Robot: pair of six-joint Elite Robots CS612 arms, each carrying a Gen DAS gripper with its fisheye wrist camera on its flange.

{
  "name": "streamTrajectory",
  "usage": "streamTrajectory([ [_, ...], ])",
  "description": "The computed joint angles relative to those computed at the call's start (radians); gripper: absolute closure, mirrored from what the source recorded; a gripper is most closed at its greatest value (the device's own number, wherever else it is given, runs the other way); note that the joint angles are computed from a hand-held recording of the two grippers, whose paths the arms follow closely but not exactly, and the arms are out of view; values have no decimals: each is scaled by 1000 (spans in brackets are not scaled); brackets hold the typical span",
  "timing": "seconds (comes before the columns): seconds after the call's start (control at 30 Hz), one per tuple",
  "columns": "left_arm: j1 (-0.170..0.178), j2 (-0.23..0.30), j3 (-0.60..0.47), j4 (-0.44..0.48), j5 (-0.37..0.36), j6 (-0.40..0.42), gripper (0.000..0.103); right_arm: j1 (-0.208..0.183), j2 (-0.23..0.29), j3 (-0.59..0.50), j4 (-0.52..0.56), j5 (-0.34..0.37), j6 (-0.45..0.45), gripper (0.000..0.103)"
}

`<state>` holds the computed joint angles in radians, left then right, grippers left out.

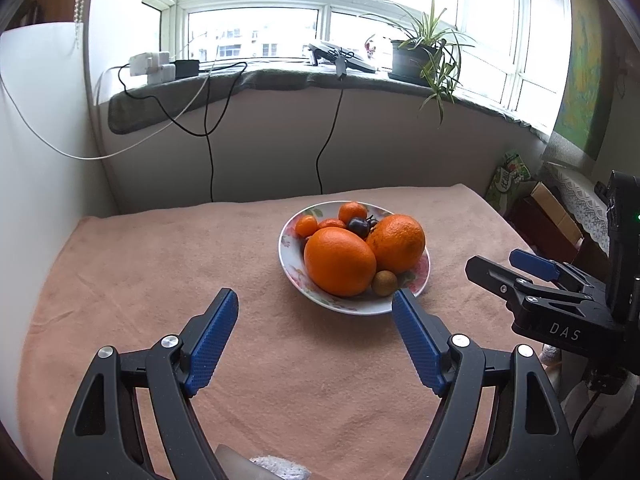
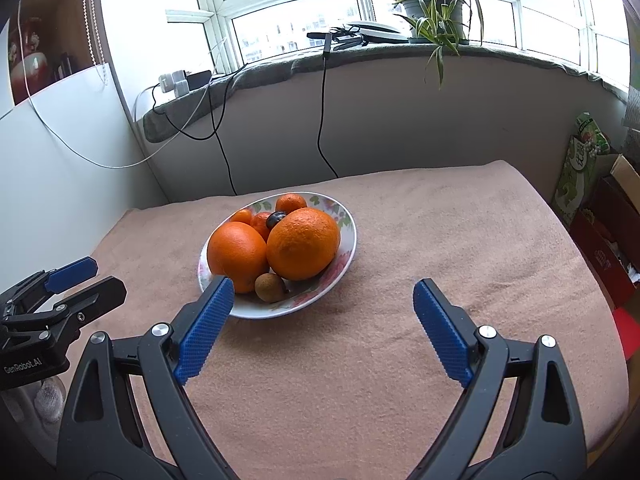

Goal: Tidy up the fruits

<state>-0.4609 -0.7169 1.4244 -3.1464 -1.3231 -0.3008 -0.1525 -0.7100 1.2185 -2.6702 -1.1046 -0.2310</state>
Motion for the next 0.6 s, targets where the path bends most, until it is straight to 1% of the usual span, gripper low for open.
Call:
streamTrajectory([
  [0.1, 0, 0, 0, -6, 1, -3, 23, 1, 0, 0, 2, 0, -1, 10],
  [0.17, 2, 1, 2, -16, -11, -8, 23, 2, 1, 0, 5, 0, -2, 10],
  [0.27, 2, 2, 5, -25, -3, -11, 23, 2, 0, 2, 4, -1, -1, 10],
  [0.43, 2, 2, 3, -22, 3, -11, 23, 2, 3, 1, 7, -2, 7, 10],
  [0.6, 6, 3, 1, -9, 5, -23, 23, 1, 8, -7, 10, -18, 12, 10],
])
